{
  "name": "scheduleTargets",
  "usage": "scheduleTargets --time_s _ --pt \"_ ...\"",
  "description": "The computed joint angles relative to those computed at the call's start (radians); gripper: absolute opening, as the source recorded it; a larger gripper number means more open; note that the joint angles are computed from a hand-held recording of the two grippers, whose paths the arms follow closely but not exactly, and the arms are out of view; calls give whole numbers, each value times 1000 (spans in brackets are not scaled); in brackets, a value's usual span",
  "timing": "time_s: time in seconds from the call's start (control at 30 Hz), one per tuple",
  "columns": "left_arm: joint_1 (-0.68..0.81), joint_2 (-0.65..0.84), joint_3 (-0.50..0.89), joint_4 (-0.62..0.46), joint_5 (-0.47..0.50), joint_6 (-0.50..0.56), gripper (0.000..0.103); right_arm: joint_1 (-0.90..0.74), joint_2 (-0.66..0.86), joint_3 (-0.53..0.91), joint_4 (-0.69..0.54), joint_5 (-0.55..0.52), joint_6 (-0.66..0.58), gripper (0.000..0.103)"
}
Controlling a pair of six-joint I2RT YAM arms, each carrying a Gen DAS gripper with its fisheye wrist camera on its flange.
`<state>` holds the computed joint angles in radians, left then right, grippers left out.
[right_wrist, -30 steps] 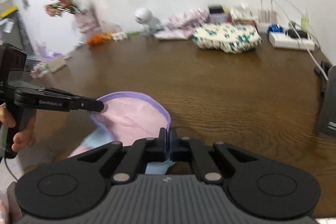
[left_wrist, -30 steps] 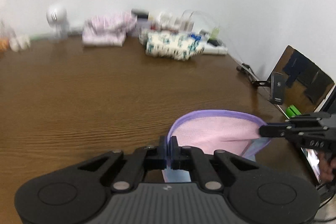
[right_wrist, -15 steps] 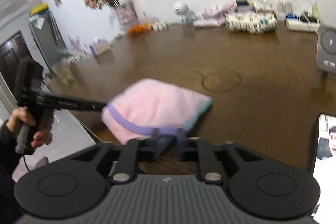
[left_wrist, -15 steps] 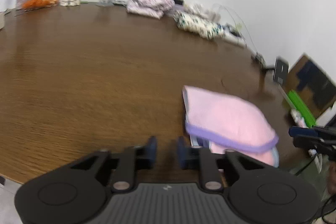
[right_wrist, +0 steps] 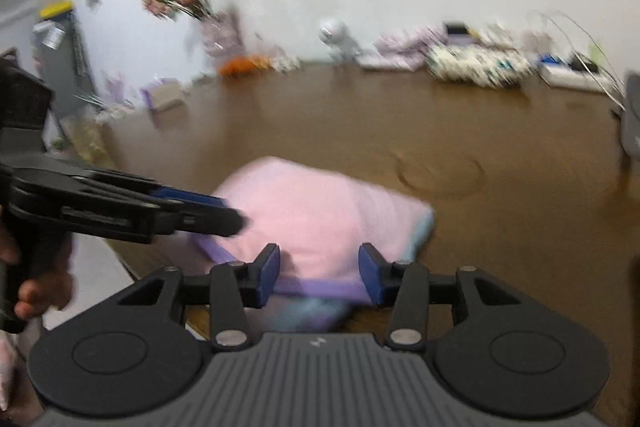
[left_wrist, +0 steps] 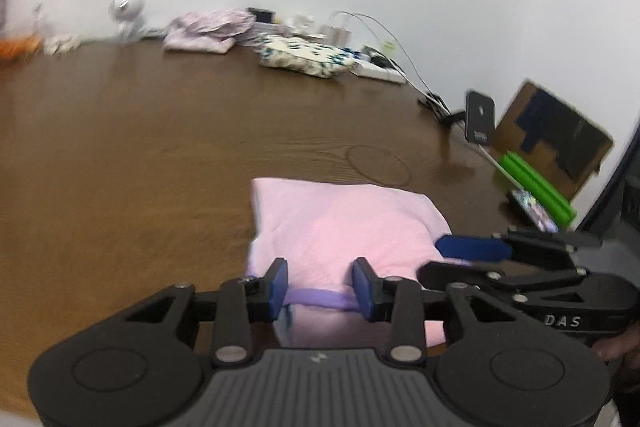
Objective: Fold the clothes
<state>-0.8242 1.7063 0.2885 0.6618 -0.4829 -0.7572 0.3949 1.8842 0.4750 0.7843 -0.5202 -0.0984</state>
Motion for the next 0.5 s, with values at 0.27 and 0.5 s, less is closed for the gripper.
scheduleTargets --time_s 0.27,0.5 --pt "-107 131 -10 141 -165 -25 36 25 25 -51 116 38 -27 56" --pt "-130 69 -186 391 -170 -35 61 -39 -4 -154 278 -125 -41 79"
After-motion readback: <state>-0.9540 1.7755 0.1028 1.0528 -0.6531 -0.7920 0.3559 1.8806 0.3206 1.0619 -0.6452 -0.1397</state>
